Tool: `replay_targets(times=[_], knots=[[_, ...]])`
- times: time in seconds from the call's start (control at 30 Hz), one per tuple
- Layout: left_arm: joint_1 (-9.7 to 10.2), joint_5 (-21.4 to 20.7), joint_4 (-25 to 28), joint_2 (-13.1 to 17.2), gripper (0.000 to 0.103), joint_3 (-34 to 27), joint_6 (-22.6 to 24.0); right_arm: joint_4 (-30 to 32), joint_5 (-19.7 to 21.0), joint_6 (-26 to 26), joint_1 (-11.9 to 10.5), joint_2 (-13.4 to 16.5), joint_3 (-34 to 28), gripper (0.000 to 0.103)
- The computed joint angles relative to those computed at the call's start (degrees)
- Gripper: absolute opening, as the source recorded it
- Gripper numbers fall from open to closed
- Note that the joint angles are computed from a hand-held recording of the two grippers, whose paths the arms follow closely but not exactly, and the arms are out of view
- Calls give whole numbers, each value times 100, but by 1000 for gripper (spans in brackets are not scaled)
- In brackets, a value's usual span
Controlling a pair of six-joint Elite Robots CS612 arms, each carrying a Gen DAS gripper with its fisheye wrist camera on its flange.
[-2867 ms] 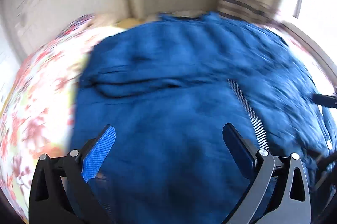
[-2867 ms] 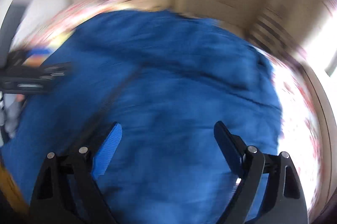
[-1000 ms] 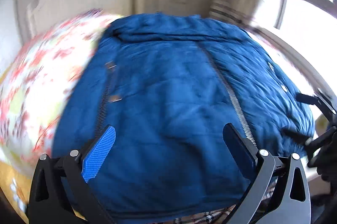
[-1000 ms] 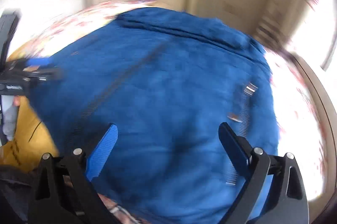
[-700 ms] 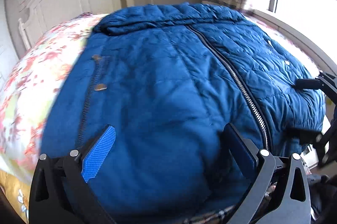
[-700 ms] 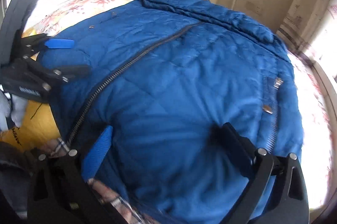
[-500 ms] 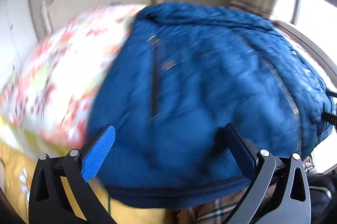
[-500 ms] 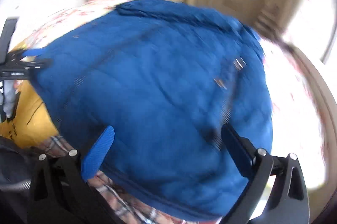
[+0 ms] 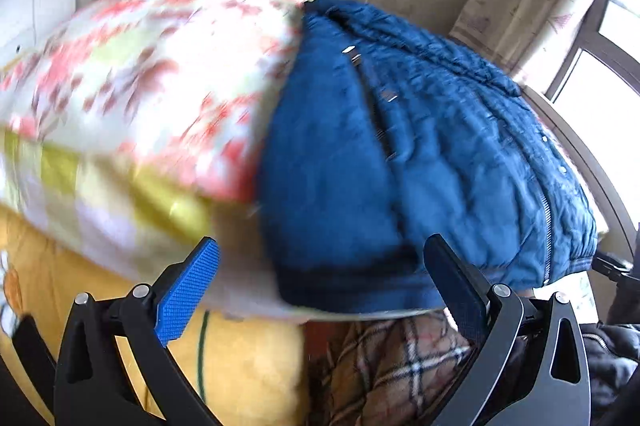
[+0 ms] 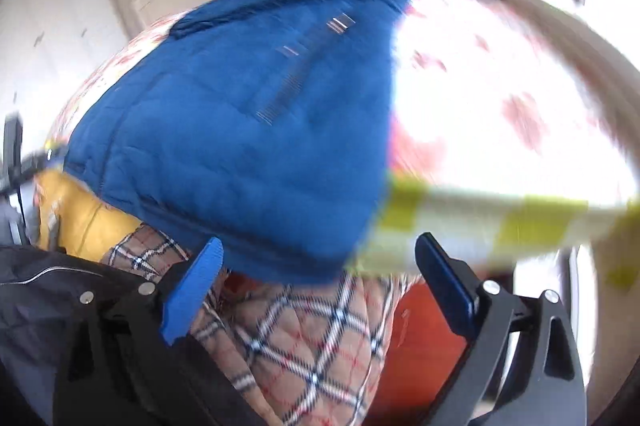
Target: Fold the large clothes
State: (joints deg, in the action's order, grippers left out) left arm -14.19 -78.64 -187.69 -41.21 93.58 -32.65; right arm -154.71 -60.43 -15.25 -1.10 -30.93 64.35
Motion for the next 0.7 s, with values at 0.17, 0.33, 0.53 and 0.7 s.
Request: replay_targets(times=[0.17, 0.33, 0.53, 0.7], knots=[[30, -79, -147, 55, 98, -12, 55, 203, 1024, 425, -74, 257, -291, 91], [-17, 145, 148, 29, 99, -70, 344, 43, 1099, 372, 12, 293, -351, 89], [87, -35, -117, 42, 98, -8, 104, -35, 1072, 549, -10, 324, -380, 73], [175, -1115, -216, 192, 95, -261, 291, -14, 1105, 452, -18, 275, -321, 67]])
